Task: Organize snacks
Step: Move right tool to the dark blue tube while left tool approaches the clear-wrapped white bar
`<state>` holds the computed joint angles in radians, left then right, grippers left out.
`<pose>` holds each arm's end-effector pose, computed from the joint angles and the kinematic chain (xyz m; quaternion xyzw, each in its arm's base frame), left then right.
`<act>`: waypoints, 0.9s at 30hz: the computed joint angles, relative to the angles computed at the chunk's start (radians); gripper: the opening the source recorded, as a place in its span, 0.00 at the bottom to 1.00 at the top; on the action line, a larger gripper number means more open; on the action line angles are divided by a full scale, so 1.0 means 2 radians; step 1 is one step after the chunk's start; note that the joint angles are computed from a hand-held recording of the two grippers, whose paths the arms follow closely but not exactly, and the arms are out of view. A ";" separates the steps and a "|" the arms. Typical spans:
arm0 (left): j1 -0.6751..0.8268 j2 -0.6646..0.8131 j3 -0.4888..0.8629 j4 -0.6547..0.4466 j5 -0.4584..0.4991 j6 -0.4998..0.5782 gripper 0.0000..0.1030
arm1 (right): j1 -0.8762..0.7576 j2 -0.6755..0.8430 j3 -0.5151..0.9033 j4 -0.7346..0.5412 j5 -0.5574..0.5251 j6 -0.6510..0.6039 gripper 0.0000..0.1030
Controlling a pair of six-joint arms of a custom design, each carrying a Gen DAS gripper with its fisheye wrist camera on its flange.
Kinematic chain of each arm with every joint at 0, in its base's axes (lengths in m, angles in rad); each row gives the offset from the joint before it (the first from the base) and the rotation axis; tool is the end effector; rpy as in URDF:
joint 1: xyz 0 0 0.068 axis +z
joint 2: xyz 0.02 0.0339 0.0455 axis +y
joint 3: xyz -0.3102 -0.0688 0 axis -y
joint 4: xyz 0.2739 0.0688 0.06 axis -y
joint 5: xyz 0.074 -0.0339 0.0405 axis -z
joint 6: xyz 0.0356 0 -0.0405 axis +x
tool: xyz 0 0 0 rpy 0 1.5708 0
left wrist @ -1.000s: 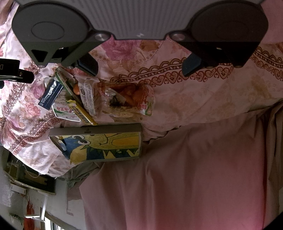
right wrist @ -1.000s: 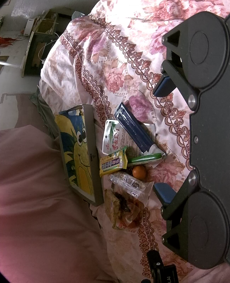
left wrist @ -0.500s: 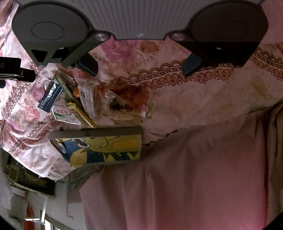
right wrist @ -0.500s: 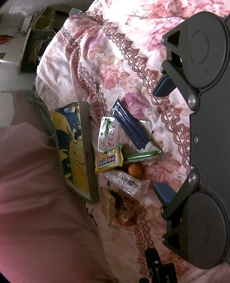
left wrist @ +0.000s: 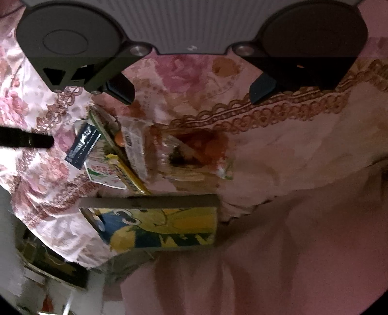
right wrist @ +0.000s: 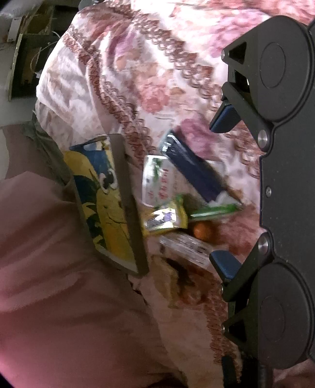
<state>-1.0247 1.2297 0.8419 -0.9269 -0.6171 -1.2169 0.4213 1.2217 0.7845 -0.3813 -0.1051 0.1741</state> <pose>0.1311 -0.1761 0.2581 -0.1293 0.9369 0.0215 0.3241 0.2377 0.1106 0.2635 -0.1337 0.9193 0.1543 0.3364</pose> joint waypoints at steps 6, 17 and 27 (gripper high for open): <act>0.049 0.030 0.019 0.056 0.018 0.119 1.00 | -0.022 0.061 0.041 0.039 0.001 -0.068 1.00; 0.121 0.125 0.063 0.150 0.079 0.257 1.00 | -0.075 0.175 0.124 -0.026 -0.084 -0.004 1.00; 0.136 0.149 0.033 0.234 0.100 0.306 0.96 | -0.094 0.226 0.144 -0.055 -0.158 0.020 0.96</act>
